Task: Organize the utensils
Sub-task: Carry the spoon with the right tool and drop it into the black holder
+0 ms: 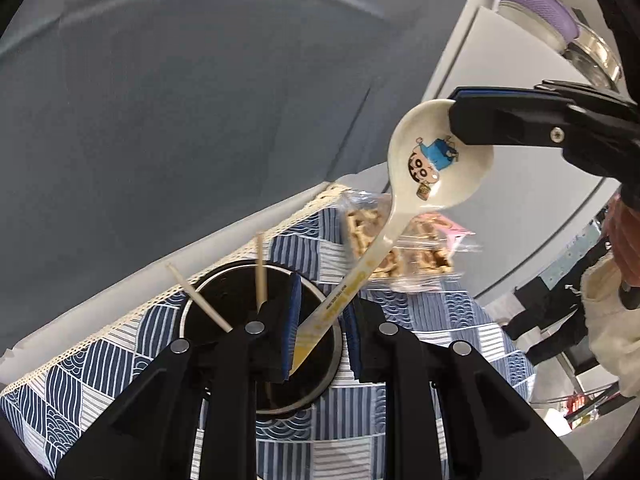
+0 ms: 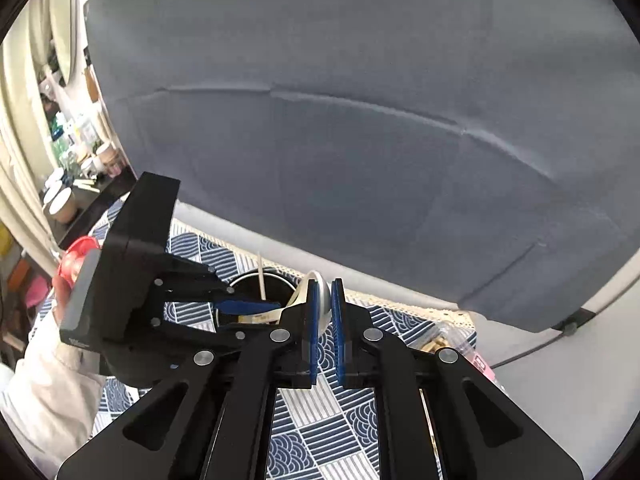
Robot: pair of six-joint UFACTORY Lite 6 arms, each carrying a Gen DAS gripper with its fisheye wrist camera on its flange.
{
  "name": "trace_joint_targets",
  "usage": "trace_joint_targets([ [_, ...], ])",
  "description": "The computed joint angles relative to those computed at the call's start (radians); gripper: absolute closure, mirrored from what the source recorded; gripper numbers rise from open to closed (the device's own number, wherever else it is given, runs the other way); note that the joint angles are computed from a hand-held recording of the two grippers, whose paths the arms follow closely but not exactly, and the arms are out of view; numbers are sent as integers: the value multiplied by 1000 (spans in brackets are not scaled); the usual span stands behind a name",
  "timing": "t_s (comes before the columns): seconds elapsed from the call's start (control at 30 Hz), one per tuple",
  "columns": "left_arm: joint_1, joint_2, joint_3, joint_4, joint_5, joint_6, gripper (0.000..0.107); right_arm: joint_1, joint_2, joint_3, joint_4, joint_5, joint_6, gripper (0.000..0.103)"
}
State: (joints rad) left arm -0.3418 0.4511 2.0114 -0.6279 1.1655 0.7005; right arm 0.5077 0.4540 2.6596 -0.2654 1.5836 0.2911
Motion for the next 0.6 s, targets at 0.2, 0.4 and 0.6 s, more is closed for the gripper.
trace_joint_targets([
  [0.2,57,-67,-154,-27,-123,83,31,-38,-136,-339,61,-181,5,82],
  [0.4,128,-145,-267,-58,-150,104,20,-48,-275,-550,50,-264,74,45],
  [0.6,173,-240,-381,-52,-177,97,10,26,-419,-736,-14,-300,200,25],
])
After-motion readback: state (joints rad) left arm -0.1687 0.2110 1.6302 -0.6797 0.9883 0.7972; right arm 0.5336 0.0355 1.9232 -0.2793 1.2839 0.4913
